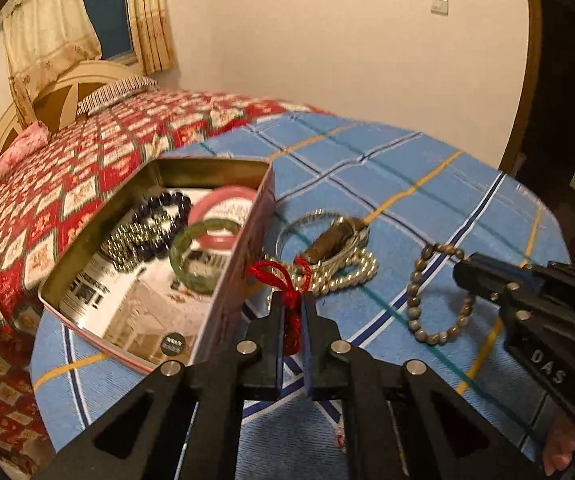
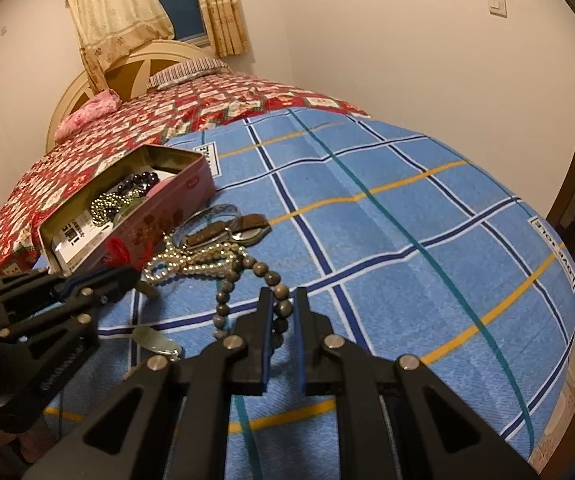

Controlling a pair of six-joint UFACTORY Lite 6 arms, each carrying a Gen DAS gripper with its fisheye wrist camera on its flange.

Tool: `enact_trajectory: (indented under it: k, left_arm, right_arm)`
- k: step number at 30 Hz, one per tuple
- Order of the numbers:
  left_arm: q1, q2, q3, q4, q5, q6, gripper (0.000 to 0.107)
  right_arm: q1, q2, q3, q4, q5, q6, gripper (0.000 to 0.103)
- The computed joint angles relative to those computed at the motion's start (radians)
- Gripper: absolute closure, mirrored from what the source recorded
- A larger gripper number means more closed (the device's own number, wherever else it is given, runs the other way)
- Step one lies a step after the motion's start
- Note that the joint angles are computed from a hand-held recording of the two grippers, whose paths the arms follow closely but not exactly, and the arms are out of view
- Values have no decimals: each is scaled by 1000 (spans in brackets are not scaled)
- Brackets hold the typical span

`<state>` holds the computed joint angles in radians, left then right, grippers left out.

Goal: Organize jewelry
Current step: 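Carry the brown bead strand and red tassel over the tin with both tools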

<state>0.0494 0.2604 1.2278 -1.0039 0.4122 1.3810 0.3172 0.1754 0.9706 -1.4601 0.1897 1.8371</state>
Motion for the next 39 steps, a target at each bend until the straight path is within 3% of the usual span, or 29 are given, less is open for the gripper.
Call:
enact_trajectory:
  k: [8, 17, 39]
  left_arm:
    - [65, -46, 31, -62, 102, 44, 101]
    - [90, -113, 4, -165, 99, 162, 101]
    - [205, 57, 226, -125, 139, 68, 101]
  right_arm:
    - [16, -40, 7, 87, 33, -89, 91]
    - [42, -57, 28, 141, 74, -151, 91]
    - [102, 57, 223, 257, 92, -315, 91]
